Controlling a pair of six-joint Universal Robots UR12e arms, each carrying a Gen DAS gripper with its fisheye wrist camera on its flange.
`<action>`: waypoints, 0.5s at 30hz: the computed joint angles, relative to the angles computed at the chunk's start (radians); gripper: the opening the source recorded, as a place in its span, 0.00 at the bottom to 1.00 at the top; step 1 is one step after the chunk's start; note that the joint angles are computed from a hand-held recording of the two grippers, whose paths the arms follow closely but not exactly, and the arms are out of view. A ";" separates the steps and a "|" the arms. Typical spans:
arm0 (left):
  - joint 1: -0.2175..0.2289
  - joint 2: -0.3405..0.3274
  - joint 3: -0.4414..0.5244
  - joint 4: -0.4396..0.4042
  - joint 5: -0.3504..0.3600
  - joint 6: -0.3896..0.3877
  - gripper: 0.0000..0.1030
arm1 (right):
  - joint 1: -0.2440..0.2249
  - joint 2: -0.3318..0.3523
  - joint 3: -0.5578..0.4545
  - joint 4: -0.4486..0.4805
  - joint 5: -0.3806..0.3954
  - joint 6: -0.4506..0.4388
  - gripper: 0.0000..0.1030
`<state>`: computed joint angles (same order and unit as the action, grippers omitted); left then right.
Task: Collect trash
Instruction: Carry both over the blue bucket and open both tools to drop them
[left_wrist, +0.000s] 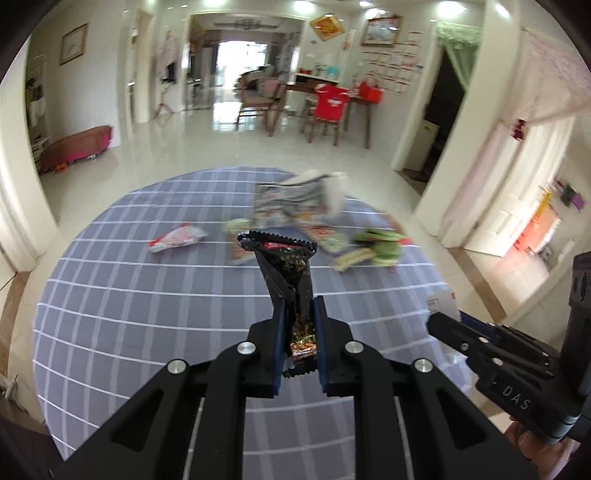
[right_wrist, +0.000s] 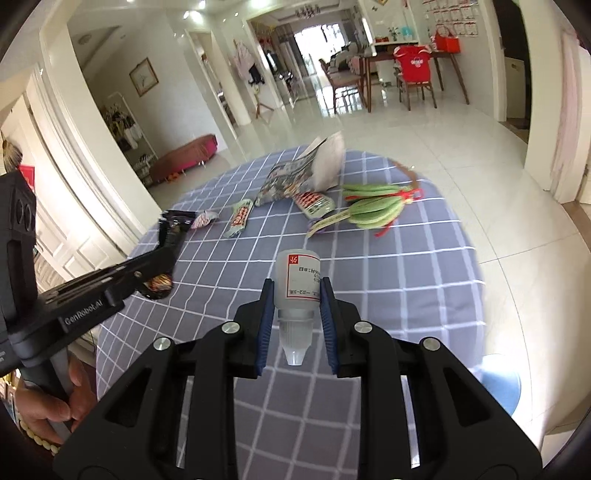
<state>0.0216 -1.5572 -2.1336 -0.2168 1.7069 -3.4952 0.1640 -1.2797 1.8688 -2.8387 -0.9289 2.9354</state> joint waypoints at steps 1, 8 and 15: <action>-0.015 -0.007 0.010 0.000 -0.001 0.005 0.14 | -0.013 -0.009 0.011 -0.010 0.008 0.007 0.23; -0.138 -0.090 0.103 -0.015 -0.005 0.073 0.14 | -0.123 -0.046 0.081 -0.086 0.036 0.080 0.23; -0.243 -0.210 0.222 -0.047 -0.059 0.153 0.14 | -0.235 -0.057 0.133 -0.147 -0.001 0.157 0.23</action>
<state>-0.2210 -1.7673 -1.9118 -0.2643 1.6477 -3.3423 -0.0706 -1.3368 2.0022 -2.9856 -0.9296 3.0921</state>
